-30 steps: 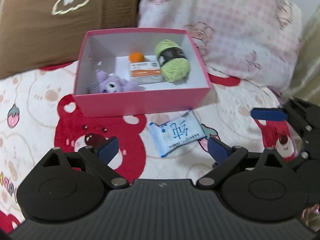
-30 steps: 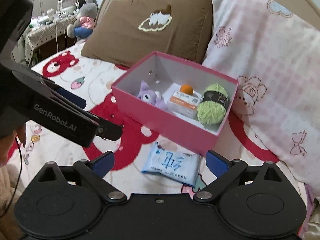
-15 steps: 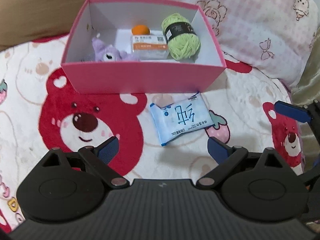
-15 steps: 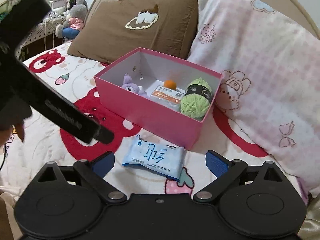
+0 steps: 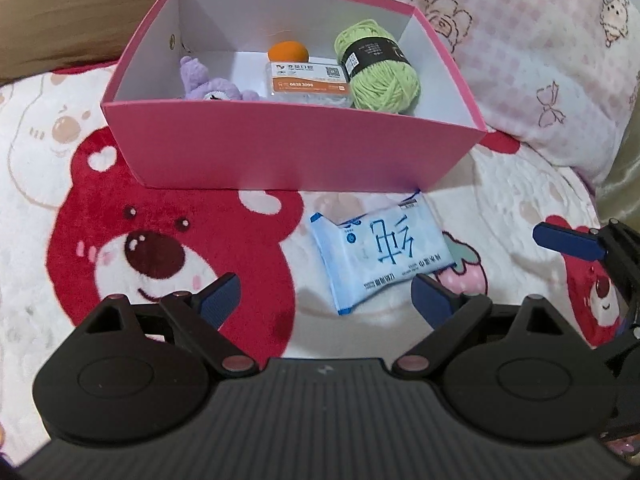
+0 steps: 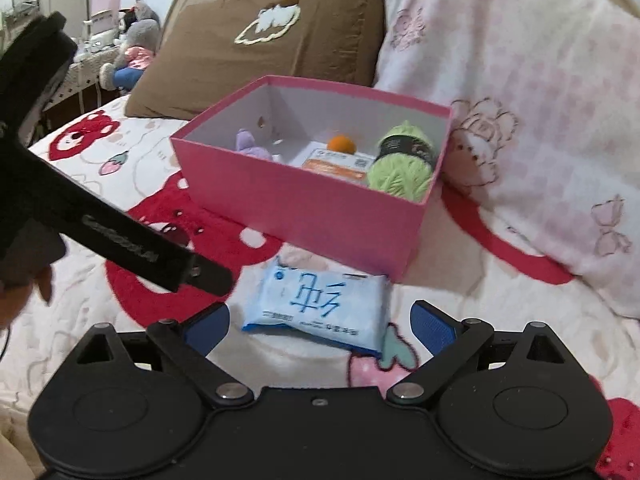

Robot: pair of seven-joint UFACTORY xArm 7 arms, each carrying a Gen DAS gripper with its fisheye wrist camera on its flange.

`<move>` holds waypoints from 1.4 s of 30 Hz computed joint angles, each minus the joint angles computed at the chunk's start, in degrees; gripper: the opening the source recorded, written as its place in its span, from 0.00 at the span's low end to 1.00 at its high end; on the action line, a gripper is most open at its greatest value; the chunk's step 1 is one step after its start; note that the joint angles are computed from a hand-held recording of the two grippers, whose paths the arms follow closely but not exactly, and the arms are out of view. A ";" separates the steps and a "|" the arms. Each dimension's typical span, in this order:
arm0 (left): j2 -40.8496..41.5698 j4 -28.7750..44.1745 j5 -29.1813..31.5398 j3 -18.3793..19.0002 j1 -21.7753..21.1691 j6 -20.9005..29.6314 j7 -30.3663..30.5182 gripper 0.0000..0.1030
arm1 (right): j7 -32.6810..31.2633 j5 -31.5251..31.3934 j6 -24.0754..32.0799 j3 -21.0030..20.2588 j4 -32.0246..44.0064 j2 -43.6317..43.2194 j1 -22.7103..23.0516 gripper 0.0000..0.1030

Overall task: Organize objects
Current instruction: 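Move the left gripper down onto the blue-and-white wet-wipes pack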

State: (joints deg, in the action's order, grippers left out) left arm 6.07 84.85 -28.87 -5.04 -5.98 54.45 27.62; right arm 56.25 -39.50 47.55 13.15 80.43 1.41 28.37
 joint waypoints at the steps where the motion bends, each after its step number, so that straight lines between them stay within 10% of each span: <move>1: 0.24 -0.39 -0.14 -0.06 -0.04 -0.54 0.39 0.90 | -0.25 -0.59 -0.23 -0.03 -0.10 0.25 -0.01 0.96; 11: 0.58 -7.08 -4.79 -1.19 -0.81 -11.69 6.09 0.85 | 0.67 4.60 -7.37 -2.34 -4.36 1.32 -2.75 0.96; 21: 4.26 -5.85 -11.49 -2.21 0.45 -11.05 6.23 0.74 | -0.83 12.72 -12.59 -3.86 -6.75 2.27 -5.50 0.91; 30: 6.03 -5.50 -13.10 -3.11 0.82 -12.20 6.90 0.61 | 0.07 14.74 -12.41 -5.02 -4.74 4.76 -5.72 0.63; 42: 5.32 -7.02 -10.14 -3.31 -0.28 -14.89 5.09 0.56 | 1.35 13.22 -7.32 -5.72 -1.16 6.95 -3.70 0.62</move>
State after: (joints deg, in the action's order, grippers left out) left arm 11.39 77.83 -39.00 -8.35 -6.26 39.56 32.71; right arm 57.60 -26.28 40.23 7.44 79.27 8.36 24.67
